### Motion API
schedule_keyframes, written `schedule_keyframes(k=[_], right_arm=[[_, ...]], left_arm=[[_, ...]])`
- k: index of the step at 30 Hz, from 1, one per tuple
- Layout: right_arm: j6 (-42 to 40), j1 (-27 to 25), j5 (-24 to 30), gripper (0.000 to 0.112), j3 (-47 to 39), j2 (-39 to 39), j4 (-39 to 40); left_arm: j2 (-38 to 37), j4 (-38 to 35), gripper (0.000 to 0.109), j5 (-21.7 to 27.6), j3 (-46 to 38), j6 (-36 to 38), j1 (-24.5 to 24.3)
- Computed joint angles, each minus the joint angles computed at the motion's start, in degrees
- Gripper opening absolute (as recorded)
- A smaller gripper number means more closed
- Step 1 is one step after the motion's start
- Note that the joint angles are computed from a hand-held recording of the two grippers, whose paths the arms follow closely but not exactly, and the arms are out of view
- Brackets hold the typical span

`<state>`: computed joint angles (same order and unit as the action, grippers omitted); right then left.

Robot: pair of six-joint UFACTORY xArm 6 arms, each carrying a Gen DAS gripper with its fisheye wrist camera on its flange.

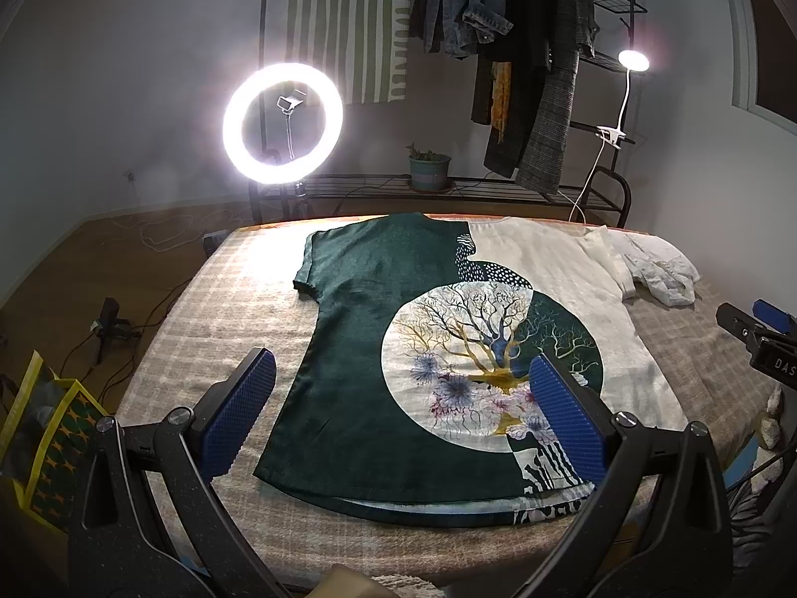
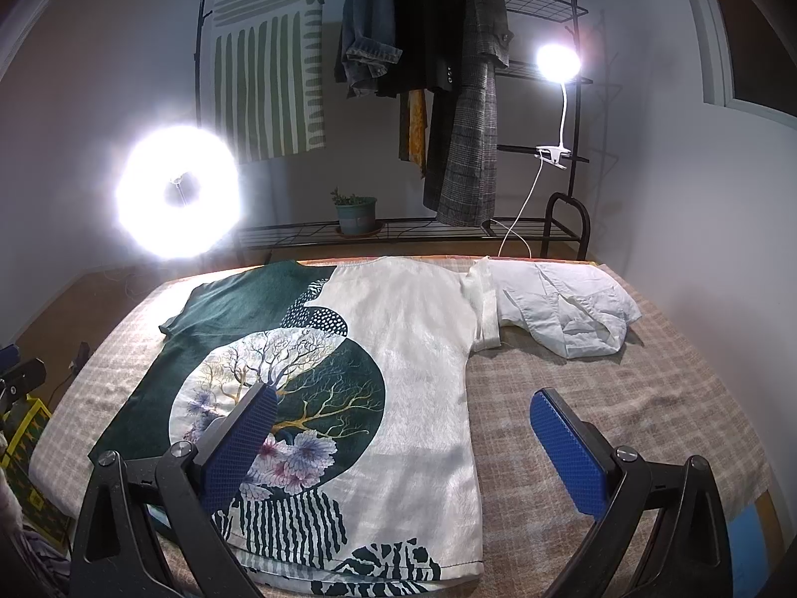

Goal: Fold small clothes

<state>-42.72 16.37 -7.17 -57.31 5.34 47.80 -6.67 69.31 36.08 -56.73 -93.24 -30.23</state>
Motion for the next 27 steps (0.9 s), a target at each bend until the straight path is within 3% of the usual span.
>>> schedule_keyframes(k=[12,27], right_arm=[[-1.0,0.0,0.1,0.103,-0.3,0.1,1.0],[5.6,-0.7,-0.2,0.103,0.7,-0.1,-5.9]], left_arm=[[0.0,-0.3,0.103,0.0,-0.1,0.3,0.0],[0.0,-0.4,0.103,-0.2,-0.1,0.4,0.1]])
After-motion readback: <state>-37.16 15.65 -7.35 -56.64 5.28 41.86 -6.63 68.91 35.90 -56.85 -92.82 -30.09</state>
